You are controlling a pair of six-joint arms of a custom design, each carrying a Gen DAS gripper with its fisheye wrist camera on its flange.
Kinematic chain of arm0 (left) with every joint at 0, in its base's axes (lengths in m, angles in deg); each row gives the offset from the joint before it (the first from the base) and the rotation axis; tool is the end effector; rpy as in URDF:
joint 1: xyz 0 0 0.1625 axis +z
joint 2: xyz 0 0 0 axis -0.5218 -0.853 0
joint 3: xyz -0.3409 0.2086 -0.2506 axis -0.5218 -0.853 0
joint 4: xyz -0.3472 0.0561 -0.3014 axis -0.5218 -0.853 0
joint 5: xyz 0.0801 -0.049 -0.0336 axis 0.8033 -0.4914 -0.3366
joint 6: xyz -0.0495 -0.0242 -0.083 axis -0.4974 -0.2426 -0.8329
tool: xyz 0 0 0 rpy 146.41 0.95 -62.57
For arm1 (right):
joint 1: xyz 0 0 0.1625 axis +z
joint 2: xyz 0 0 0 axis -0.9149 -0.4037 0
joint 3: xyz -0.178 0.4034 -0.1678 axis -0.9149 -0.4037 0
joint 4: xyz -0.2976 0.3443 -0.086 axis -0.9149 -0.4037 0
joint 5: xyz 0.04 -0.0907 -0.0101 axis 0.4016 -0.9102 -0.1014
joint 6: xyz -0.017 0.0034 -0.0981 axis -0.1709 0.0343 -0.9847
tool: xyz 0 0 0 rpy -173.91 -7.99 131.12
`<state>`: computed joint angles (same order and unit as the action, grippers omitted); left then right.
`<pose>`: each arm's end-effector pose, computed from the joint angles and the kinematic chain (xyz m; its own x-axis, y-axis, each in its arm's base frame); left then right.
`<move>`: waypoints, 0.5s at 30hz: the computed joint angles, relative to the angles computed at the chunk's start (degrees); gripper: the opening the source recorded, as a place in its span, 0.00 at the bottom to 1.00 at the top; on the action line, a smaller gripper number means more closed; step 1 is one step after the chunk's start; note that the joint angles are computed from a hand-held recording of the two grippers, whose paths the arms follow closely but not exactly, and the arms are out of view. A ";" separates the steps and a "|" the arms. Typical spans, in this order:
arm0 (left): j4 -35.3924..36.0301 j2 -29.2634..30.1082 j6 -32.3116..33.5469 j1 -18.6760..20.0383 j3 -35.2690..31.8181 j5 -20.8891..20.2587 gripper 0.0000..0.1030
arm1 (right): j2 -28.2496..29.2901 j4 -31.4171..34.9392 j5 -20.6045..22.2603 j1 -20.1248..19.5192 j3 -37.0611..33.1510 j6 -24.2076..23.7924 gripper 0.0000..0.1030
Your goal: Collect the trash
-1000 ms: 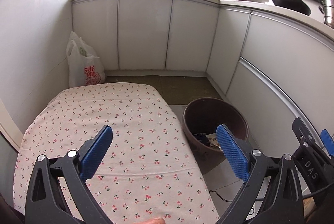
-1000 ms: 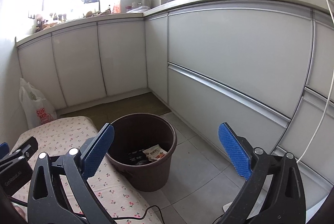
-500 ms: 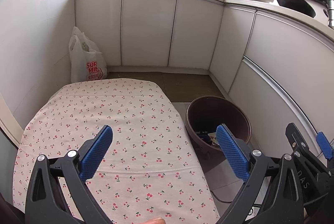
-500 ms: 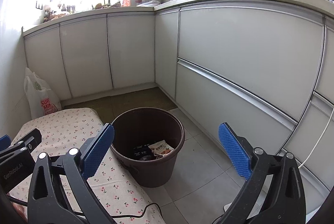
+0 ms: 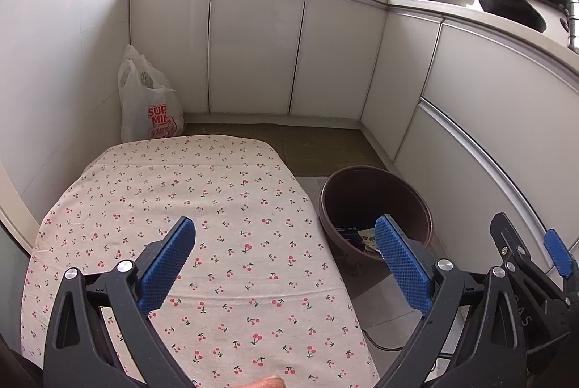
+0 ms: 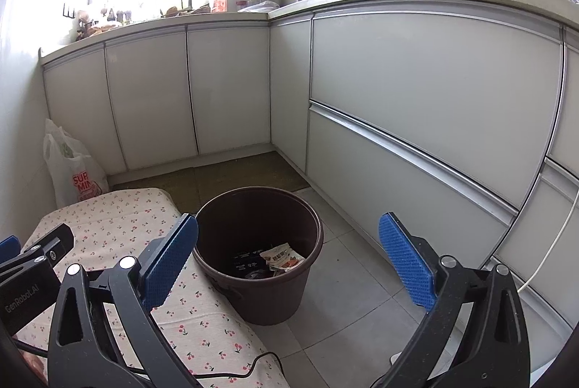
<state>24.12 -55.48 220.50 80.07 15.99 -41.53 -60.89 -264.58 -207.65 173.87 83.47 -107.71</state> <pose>-0.3684 -0.7607 0.2380 -0.7308 -0.3110 -0.6076 0.3783 0.5563 -0.7398 0.3272 -0.7797 0.2814 -0.7014 0.0150 0.7126 -0.6317 0.4499 -0.6313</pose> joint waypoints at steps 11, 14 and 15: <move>0.01 0.12 -0.13 0.01 -0.15 -0.14 0.94 | -0.22 0.94 0.23 -0.08 -0.02 0.72 0.93; 1.06 0.63 -1.02 0.06 -1.06 -0.14 0.94 | -0.20 1.14 0.01 -0.03 -0.02 0.94 0.93; 0.97 0.68 -0.85 0.05 -1.15 -0.29 0.94 | -0.20 1.14 -0.05 0.01 -0.01 1.04 0.93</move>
